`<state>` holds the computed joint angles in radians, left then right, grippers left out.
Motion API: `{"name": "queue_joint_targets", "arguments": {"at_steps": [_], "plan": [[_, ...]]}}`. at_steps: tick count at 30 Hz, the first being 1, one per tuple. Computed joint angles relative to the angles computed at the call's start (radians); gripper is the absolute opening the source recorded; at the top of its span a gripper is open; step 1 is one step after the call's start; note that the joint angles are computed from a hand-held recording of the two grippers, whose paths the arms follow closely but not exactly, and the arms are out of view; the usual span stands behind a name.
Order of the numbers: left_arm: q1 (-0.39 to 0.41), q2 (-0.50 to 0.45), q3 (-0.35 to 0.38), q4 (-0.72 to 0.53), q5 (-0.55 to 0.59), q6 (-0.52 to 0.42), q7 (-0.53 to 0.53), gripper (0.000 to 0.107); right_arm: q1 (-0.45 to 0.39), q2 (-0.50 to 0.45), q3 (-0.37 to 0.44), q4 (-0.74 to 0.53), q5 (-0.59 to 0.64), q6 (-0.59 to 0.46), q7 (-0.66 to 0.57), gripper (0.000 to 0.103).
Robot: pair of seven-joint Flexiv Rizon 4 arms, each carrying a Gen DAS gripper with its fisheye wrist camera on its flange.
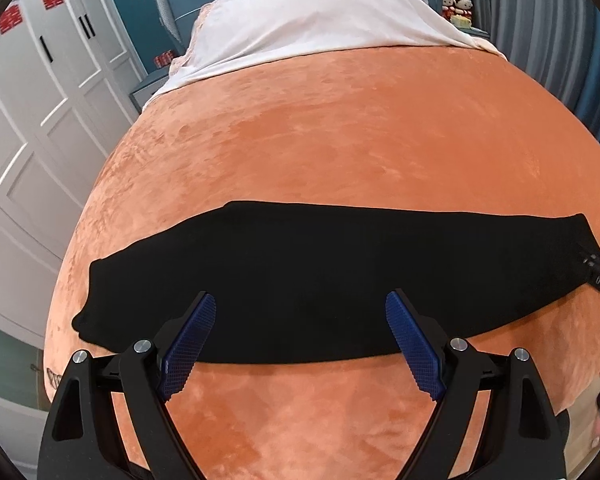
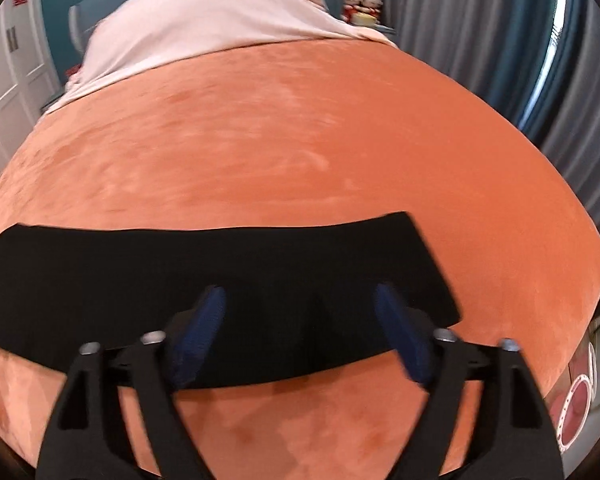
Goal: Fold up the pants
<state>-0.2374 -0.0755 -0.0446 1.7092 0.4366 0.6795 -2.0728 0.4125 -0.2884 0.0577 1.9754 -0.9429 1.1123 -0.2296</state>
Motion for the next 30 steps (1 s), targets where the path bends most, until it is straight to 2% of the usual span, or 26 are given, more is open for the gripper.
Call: {"name": "queue_joint_targets", "arguments": {"at_steps": [2,3,9,13,22,30], "plan": [[0.000,0.018,0.004,0.014,0.018,-0.005,-0.005,0.085,0.016,0.010,0.002,0.006,-0.026,0.009,0.049,0.092],[0.001,0.031,0.005,0.023,0.034,-0.012,-0.009,0.085,0.018,0.011,0.013,0.006,-0.012,0.012,0.050,0.096],[0.018,0.068,-0.005,0.052,0.098,-0.030,-0.035,0.085,0.019,0.032,0.047,0.023,0.079,-0.020,0.045,0.097],[0.026,0.071,-0.015,0.051,0.131,-0.048,-0.057,0.085,0.025,0.029,0.050,0.028,0.122,0.011,0.065,0.098],[0.031,0.045,-0.015,0.029,0.153,-0.075,-0.079,0.085,0.062,0.020,0.043,0.006,0.059,-0.064,0.069,0.098],[0.028,0.010,-0.001,0.009,0.127,-0.092,-0.084,0.085,0.045,0.011,0.033,0.007,0.064,-0.044,0.057,0.098]]}}
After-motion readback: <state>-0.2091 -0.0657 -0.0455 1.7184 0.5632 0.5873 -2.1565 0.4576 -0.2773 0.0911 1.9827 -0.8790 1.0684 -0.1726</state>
